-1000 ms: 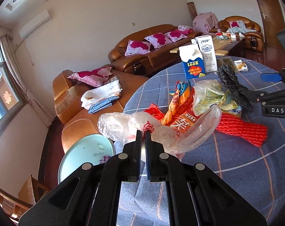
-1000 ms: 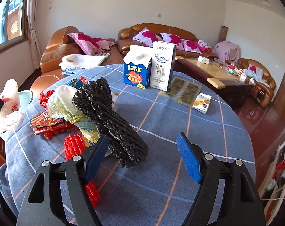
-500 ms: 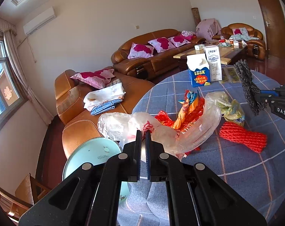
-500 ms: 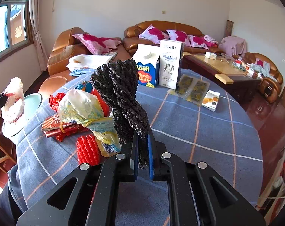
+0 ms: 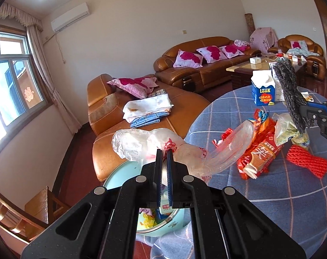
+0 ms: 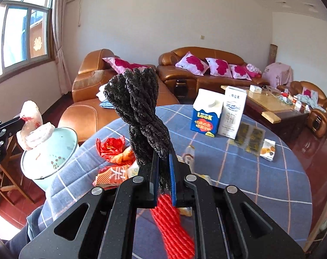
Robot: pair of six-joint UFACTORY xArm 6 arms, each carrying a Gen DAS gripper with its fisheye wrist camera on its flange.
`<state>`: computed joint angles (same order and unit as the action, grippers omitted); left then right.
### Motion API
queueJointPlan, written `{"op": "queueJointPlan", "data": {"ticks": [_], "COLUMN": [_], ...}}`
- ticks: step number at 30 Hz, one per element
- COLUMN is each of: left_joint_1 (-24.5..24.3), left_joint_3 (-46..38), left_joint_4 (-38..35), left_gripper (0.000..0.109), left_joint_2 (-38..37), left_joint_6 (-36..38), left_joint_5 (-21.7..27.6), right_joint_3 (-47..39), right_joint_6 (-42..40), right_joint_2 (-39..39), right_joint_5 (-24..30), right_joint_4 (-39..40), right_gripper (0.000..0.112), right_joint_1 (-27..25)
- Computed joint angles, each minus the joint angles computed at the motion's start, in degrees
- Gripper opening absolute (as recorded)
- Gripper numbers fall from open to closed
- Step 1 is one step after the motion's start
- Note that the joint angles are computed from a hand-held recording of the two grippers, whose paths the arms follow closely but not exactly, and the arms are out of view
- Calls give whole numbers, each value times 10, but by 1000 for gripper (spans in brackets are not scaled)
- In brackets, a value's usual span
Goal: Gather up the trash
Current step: 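Carry the clear bag toward the bin with the left tool while the right tool grasps the black mesh scrubber, then carry clear bag and black scrubber over the light-blue bin and open both tools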
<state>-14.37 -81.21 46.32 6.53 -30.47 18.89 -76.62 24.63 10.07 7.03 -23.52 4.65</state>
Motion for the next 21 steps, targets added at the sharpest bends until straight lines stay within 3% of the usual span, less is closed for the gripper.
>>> {"op": "queueJointPlan", "data": {"ticks": [9,21], "left_joint_1": [31,59], "left_joint_3": [-4,-27], "left_joint_4": [61,57], "left_gripper": [4,4], "left_joint_2": [-3,19], "left_joint_6": [-44,-30], "left_joint_5": [5,31], "right_joint_3": [-92,-208], "right_joint_6": [-51,-140], "right_joint_2": [70,157], "right_joint_5": [8,38], "right_joint_4": [42,121], "right_gripper": [9,9], "right_joint_1": [49,89]}}
